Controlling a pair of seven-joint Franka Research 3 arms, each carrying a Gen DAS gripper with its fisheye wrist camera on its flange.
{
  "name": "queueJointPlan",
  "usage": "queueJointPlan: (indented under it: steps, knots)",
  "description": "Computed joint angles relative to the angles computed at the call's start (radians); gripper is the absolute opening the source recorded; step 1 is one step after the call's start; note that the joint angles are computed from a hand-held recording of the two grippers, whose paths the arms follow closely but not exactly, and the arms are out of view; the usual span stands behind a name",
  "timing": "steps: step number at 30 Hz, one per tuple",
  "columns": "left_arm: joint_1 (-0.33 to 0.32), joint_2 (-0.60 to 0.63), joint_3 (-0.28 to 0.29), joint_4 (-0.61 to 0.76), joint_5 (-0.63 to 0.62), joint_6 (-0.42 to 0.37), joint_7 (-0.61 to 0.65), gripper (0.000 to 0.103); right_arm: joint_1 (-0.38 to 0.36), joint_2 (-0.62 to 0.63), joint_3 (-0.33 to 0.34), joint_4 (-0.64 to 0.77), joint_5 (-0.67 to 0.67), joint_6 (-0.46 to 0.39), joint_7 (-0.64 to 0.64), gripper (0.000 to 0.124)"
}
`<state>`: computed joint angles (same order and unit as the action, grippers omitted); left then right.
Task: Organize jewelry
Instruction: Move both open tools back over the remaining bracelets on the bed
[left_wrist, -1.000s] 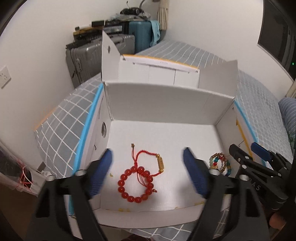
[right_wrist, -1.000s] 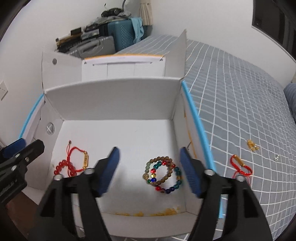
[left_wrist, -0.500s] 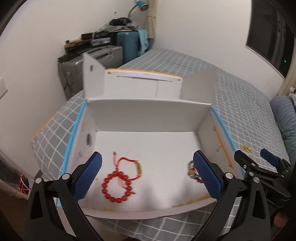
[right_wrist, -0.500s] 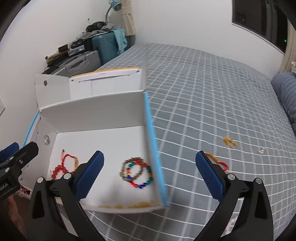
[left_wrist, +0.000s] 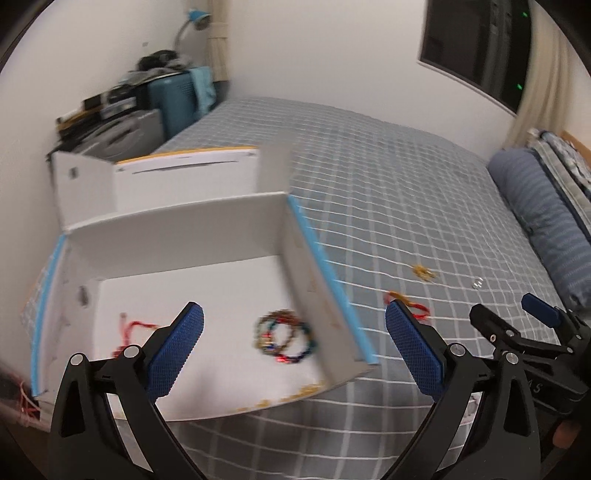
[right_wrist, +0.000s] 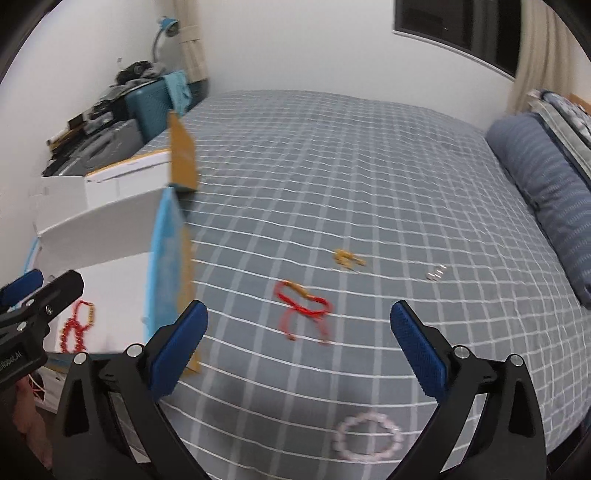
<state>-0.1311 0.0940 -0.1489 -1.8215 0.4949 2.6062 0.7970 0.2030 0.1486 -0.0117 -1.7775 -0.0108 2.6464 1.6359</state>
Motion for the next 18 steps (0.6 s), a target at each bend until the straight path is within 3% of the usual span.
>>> queueJointPlan:
  steps: [6,18]
  knots:
    - [-0.046,0.123,-0.026,0.143,-0.054,-0.054,0.065,0.097,-0.043,-0.018,-0.024,-0.050,0.018,-0.002,-0.025,0.095]
    - [-0.163,0.402,-0.017,0.471,-0.075,-0.185,0.126,0.097,-0.117,-0.042,-0.031,-0.146,0.112,-0.030,-0.182,0.095]
